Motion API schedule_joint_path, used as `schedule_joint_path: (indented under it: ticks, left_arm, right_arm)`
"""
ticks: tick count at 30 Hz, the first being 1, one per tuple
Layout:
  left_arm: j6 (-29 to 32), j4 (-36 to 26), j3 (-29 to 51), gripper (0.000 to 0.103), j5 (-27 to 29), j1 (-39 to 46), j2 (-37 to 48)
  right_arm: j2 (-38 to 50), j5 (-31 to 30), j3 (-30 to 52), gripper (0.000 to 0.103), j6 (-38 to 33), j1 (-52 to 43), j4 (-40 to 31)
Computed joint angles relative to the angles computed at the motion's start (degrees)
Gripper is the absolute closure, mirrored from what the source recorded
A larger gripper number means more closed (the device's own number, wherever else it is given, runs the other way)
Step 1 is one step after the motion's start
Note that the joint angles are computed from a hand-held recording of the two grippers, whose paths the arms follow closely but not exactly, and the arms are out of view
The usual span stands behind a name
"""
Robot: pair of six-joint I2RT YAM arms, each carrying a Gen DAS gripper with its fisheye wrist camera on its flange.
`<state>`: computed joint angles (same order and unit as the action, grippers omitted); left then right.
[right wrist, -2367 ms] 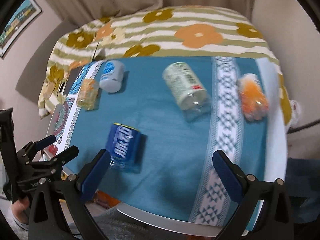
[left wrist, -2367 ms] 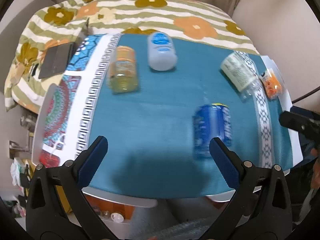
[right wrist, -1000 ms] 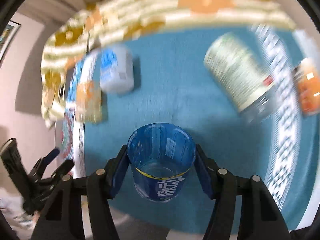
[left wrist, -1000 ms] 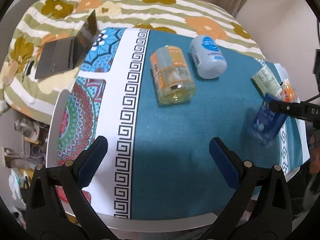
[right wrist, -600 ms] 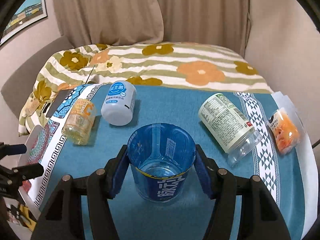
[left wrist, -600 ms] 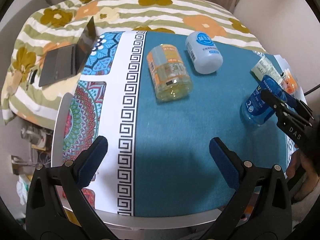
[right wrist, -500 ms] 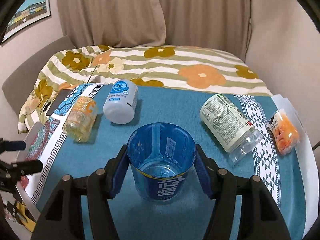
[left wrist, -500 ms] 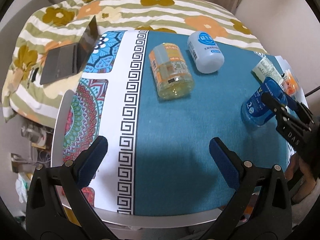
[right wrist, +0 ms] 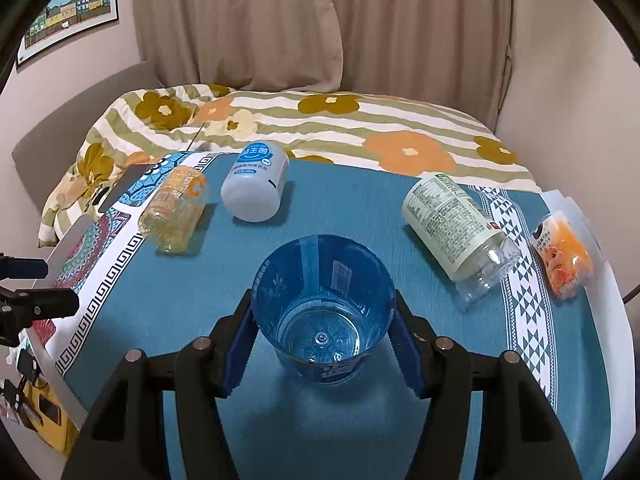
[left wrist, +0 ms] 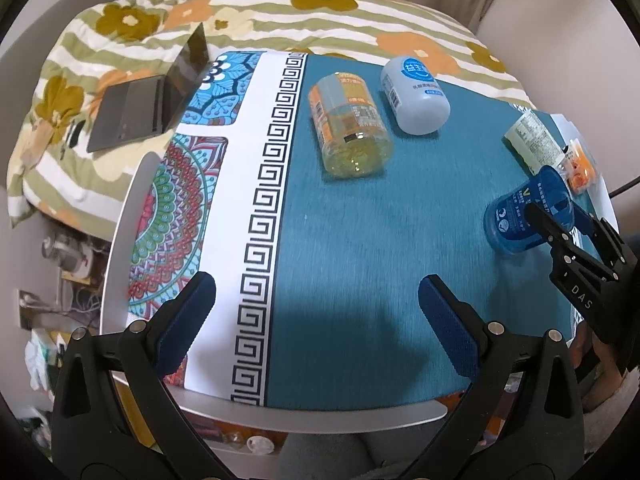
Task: Flip cup upright
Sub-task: 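Grasp the blue cup by its rim with the right tool and set it upright, then open the right tool and lift it away from the upright cup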
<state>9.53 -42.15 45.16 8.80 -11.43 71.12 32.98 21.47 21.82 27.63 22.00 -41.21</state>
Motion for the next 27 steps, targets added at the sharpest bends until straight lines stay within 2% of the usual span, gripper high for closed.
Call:
schedule_joint_path:
  ticks: [9, 13, 14, 15, 17, 18, 23, 27]
  left_arm:
    - [-0.52, -0.75, -1.54, 0.000, -0.35, -0.10, -2.70]
    - [-0.57, -1.58, -1.88, 0.000, -0.43, -0.05, -4.38]
    - [-0.57, -1.79, -1.96, 0.000, -0.54, 0.01, -4.85]
    - [-0.59, -1.95, -2.02, 0.000, -0.57, 0.11, -5.22]
    - [-0.69, -2.50, -2.17, 0.000, -0.52, 0.40, -6.15]
    - [-0.72, -2.63, -2.21, 0.000, -0.55, 0.48, -6.44]
    - [-1.05, -4.21, -2.61, 0.000, -0.54, 0.81, -9.32]
    - [-1.99, -6.32, -2.43, 0.000, -0.38, 0.79, -12.34]
  right_arm:
    - [0.12, -1.37, 0.26, 0.045, -0.34, -0.83, -0.11]
    - [0.27, 0.41, 0.27, 0.044, 1.25, 0.91, -0.53]
    - [1.29, 1.51, 0.50, 0.039, 2.06, 1.75, -0.69]
    - [1.79, 2.08, 0.57, 0.028, 2.44, 2.11, -0.88]
    - [1.68, 1.88, 0.29, 0.013, 2.70, 2.22, -0.66]
    - [1.02, 1.78, 0.07, 0.009, 2.87, 2.23, -0.71]
    - [-0.61, 2.25, -0.13, 0.001, 2.80, 2.82, -1.49]
    - [-2.38, 3.85, 0.97, 0.001, 3.65, 5.06, -4.50]
